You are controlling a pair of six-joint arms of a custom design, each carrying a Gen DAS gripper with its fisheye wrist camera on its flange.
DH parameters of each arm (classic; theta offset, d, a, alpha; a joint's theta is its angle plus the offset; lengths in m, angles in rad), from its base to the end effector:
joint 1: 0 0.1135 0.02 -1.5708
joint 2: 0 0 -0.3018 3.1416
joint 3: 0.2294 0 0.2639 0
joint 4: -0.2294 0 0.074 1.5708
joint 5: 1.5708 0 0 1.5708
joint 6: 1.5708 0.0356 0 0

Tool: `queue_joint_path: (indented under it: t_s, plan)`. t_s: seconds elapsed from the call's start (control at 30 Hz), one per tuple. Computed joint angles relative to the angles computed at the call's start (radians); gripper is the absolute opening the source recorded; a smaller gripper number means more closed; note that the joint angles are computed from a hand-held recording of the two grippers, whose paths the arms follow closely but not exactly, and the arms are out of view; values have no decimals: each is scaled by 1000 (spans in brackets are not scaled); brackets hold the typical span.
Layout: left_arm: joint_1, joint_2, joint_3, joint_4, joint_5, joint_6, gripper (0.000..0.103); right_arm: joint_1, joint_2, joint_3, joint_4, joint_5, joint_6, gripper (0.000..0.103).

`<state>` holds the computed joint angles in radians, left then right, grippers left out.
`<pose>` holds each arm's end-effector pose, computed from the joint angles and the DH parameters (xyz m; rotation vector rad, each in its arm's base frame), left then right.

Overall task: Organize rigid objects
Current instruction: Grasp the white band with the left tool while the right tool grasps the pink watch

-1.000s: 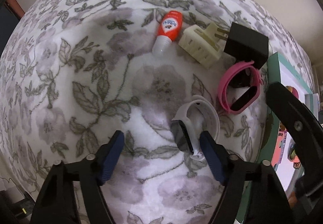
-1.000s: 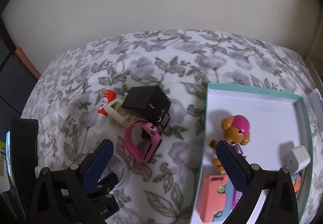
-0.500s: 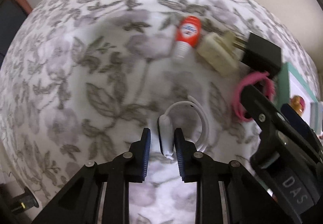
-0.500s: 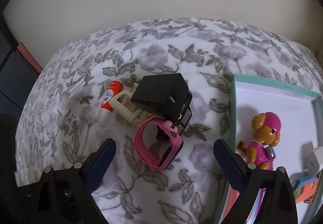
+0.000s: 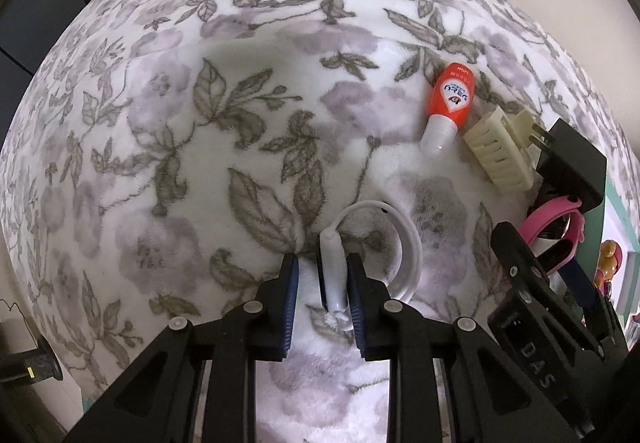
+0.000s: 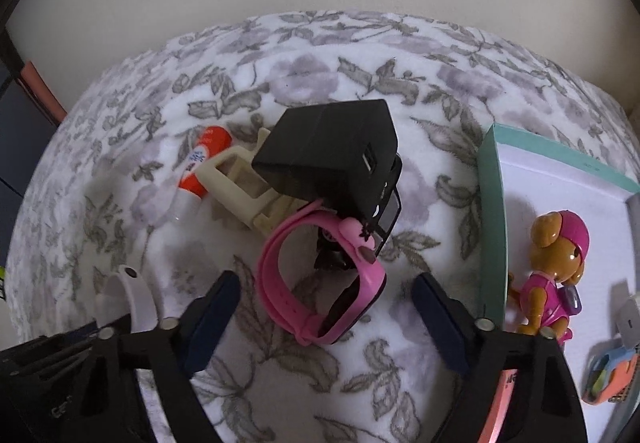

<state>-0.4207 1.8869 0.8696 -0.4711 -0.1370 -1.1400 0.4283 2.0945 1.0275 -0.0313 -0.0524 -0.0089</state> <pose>0.2840 -0.1217 0.1044 -1.0589 2.7922 0.0590 0.3607 0.1667 0.0812 -0.5983 2.6154 0.2032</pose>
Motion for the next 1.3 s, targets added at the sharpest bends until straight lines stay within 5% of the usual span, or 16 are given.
queue_joint_path:
  t_s: [0.2,0.4,0.5,1.3]
  plan:
    - [52,12,-51,73,11,53,26,-19,-21,-9,5,-26,12,59]
    - [53,23,-37,65,6,64,24,-39,-29,-1,-23,-59,20,58]
    - [47,12,-33,65,10,60,13,-44,-41,-3,-33,-51,21,58]
    - [-12,-213,-3,62,-67,111,13,-158,-329,-75,-137,-86,-19,58]
